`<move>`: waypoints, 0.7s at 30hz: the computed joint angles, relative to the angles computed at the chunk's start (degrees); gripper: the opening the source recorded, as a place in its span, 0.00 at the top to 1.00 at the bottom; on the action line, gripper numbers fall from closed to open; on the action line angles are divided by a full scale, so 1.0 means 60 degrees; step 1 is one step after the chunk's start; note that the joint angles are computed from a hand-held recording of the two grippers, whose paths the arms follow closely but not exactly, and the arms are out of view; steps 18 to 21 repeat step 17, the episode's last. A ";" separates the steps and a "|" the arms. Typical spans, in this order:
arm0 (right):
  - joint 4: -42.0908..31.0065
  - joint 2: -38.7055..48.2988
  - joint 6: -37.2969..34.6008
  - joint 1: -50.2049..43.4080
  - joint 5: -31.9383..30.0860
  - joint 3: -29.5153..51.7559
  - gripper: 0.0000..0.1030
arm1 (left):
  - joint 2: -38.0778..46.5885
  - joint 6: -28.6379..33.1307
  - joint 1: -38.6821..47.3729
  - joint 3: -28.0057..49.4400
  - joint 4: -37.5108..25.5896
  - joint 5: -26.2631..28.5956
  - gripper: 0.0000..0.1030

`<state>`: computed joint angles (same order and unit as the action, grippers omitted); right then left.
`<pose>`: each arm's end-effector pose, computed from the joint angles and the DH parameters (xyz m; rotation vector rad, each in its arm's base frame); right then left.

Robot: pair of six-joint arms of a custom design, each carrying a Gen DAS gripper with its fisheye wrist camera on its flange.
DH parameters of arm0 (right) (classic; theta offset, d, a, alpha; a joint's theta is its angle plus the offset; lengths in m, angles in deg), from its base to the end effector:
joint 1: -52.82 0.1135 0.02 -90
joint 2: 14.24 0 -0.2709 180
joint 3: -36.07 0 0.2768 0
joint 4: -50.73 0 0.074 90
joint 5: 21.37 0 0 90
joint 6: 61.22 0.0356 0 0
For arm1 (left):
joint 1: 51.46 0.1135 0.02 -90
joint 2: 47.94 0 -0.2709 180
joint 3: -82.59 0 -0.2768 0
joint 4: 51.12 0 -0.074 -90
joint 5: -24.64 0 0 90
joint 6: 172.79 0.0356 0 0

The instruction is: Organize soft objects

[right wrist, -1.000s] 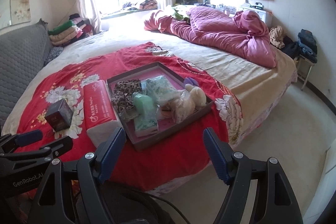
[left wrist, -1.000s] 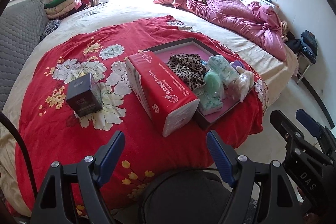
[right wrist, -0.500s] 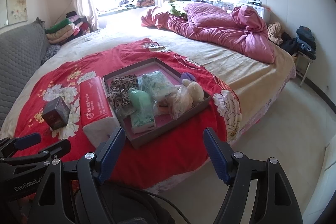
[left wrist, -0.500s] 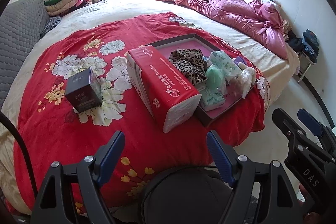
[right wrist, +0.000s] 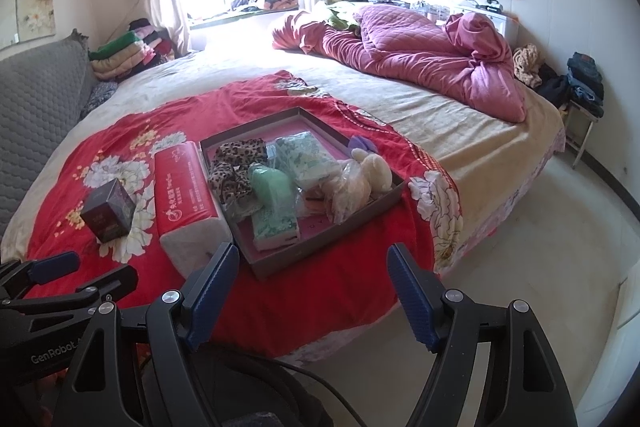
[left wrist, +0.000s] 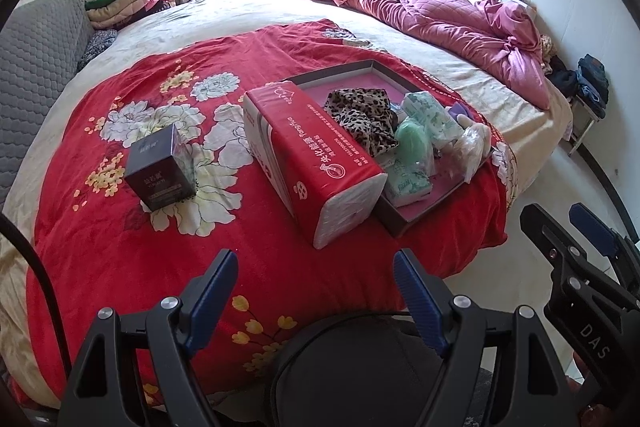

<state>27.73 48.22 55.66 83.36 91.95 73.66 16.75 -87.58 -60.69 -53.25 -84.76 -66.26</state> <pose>0.1944 0.0984 0.1582 0.1099 2.3174 0.0093 0.2247 -0.0359 0.1725 0.0911 2.5163 -0.0797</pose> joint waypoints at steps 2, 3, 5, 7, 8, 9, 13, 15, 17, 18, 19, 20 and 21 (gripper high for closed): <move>0.0026 0.0015 -0.0003 0.0005 0.0004 0.0006 0.25 | 0.0021 0.0043 -0.0056 0.0000 0.0016 -0.0046 0.23; 0.0056 0.0060 -0.0010 -0.0009 -0.0021 0.0011 0.25 | 0.0032 0.0049 -0.0100 -0.0004 0.0022 -0.0089 0.23; 0.0026 0.0103 0.0005 -0.0012 -0.0033 0.0054 0.25 | 0.0080 0.0069 -0.0138 0.0006 0.0015 -0.0103 0.23; 0.0065 0.0190 -0.0017 -0.0045 -0.0071 0.0083 0.25 | 0.0068 0.0053 -0.0177 -0.0020 0.0051 -0.0226 0.23; 0.0086 0.0196 -0.0019 -0.0064 -0.0083 0.0070 0.25 | 0.0084 0.0063 -0.0182 -0.0025 0.0065 -0.0240 0.23; 0.0122 0.0212 -0.0016 -0.0080 -0.0082 0.0057 0.25 | 0.0100 0.0063 -0.0163 -0.0034 0.0084 -0.0228 0.23; 0.0292 0.0393 -0.0062 -0.0165 -0.0205 0.0071 0.25 | 0.0274 0.0109 0.0049 -0.0043 0.0178 -0.0054 0.23; 0.0380 0.0424 -0.0145 -0.0146 -0.0188 0.0043 0.25 | 0.0373 0.0227 0.0249 -0.0041 0.0183 0.0146 0.23; 0.0511 0.0650 -0.0344 0.0053 0.0009 0.0188 0.25 | 0.0366 0.0394 0.0810 -0.0018 0.0054 0.0811 0.23; 0.0511 0.0650 -0.0344 0.0053 0.0009 0.0188 0.25 | 0.0366 0.0394 0.0810 -0.0018 0.0054 0.0811 0.23; 0.0511 0.0650 -0.0344 0.0053 0.0009 0.0188 0.25 | 0.0366 0.0394 0.0810 -0.0018 0.0054 0.0811 0.23; 0.0511 0.0650 -0.0344 0.0053 0.0009 0.0188 0.25 | 0.0366 0.0394 0.0810 -0.0018 0.0054 0.0811 0.23; 0.0511 0.0650 -0.0344 0.0053 0.0009 0.0188 0.25 | 0.0366 0.0394 0.0810 -0.0018 0.0054 0.0811 0.23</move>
